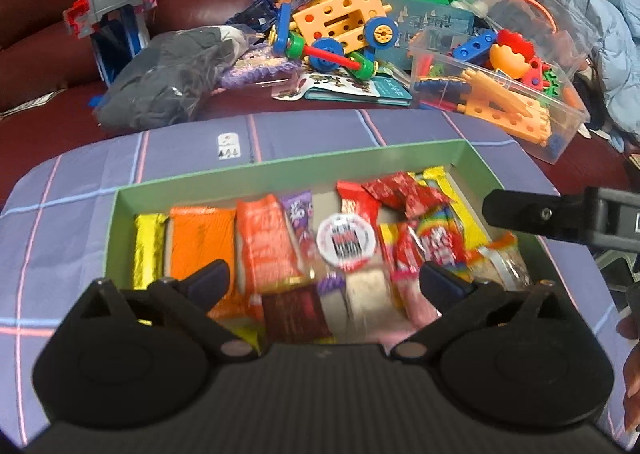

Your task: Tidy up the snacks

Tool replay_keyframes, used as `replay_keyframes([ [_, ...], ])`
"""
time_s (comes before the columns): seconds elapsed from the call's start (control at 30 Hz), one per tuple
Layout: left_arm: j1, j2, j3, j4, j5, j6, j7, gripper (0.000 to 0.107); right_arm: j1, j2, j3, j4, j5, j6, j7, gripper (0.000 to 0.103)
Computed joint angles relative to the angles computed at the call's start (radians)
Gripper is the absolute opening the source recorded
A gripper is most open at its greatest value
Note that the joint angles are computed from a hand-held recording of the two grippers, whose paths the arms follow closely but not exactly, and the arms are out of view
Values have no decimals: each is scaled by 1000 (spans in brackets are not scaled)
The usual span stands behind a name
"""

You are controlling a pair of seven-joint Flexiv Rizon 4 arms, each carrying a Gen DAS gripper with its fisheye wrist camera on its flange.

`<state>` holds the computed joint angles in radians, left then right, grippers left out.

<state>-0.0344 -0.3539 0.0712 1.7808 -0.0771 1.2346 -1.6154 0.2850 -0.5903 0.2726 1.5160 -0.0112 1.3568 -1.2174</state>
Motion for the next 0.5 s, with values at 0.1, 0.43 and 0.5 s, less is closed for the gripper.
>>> replay_keyframes([
  [0.1,-3,59,-2,64,-5,2,0,103,-6,57,11,73,13,14,-5,103],
  [0.43,-18,263,13,282,74,66,-80,103,6,259,21,309,33,57,1,103],
  [0.5,-13,303,10,324,84,79,-91,103,23,299,7,360,18,71,12,103],
])
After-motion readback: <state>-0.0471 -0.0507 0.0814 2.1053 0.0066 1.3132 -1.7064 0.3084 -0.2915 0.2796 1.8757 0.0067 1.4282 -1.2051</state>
